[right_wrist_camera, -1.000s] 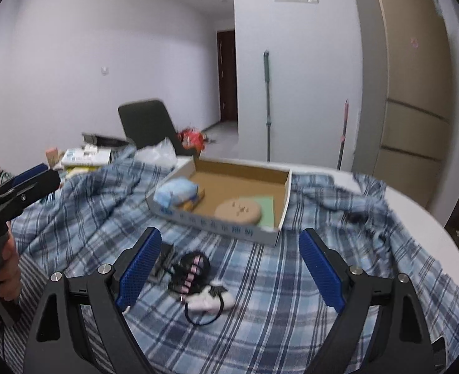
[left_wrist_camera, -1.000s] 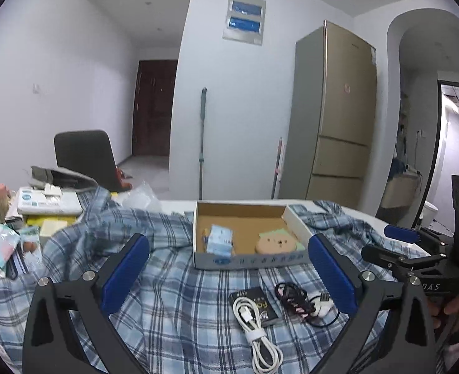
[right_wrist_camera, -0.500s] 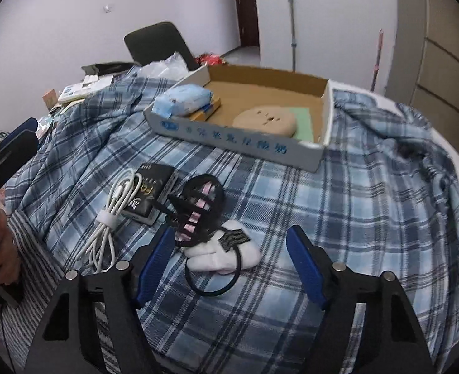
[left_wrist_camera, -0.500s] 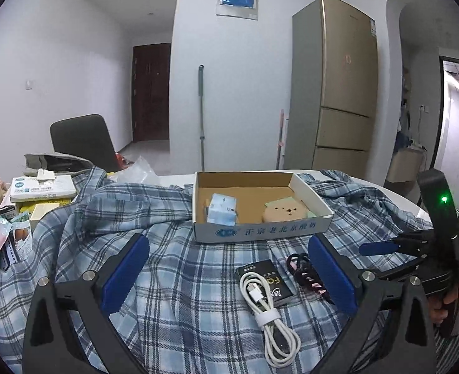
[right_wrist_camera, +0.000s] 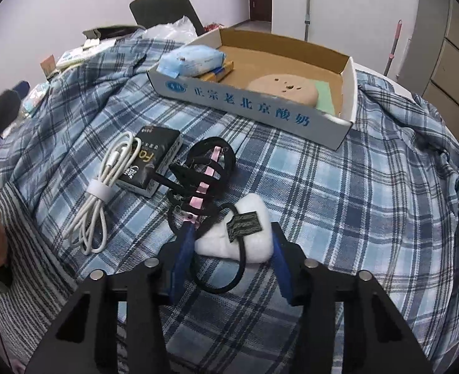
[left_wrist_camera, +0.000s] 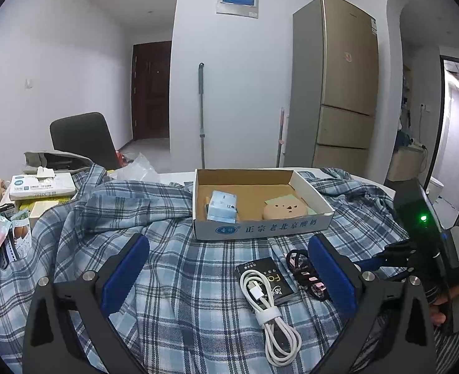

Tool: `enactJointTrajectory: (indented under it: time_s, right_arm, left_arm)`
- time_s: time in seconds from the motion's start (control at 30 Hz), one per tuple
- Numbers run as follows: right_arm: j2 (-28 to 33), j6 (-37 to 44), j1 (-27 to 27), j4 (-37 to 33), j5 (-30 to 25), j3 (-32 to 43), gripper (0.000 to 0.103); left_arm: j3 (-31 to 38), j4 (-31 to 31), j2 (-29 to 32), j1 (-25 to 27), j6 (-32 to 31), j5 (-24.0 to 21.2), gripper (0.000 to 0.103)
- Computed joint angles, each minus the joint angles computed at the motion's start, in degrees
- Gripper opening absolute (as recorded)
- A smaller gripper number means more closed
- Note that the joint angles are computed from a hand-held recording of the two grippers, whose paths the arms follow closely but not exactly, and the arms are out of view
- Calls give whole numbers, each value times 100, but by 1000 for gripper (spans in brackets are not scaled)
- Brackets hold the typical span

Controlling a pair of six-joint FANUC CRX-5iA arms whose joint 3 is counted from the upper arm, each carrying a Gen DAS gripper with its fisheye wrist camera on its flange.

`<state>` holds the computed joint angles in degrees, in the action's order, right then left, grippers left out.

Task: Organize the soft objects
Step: 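Grasp the white earbuds with the right gripper while the left gripper grasps the white cable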

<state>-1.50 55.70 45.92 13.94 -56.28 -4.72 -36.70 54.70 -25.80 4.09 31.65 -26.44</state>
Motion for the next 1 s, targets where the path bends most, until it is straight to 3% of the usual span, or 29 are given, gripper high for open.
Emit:
enactJointTrajectory:
  time_s: [0.1, 0.17, 0.23, 0.33, 0.5, 0.6, 0.7, 0.8, 0.9, 1.0]
  right_arm:
    - [-139, -61, -51, -64, 80, -72, 43]
    - [-194, -216, -51, 47, 130, -143, 25]
    - [-303, -608, -25, 338, 222, -323, 21]
    - [-429, -557, -2, 421, 359, -450, 20]
    - [-969, -1908, 199, 1815, 1288, -1367, 20]
    - [-1218, -2755, 259, 2957, 1762, -1903, 20]
    - [-1301, -3400, 258, 3737, 1888, -2196, 20]
    - [-1342, -3706, 219, 4031, 1911, -2326, 20]
    - [-1385, -3824, 171, 4068, 2016, -2373, 20]
    - [-1421, -3943, 135, 4137, 2092, -2438, 20]
  left_arm:
    - [28, -52, 14, 19, 49, -42, 103]
    - [24, -24, 15, 11, 17, -39, 103]
    - [18, 0, 19, 2, -25, -30, 103]
    - [6, 20, 15, -4, -52, -18, 103]
    - [93, -192, 62, 62, 155, -128, 102]
    - [117, -121, 108, 89, 62, -241, 94]
    - [272, -434, 198, 156, 316, -438, 82]
    - [543, -848, 333, 290, 742, -851, 72]
    - [948, -1793, 485, 312, 1636, -1146, 59]
    - [1308, -2044, 717, 386, 2029, -1954, 56]
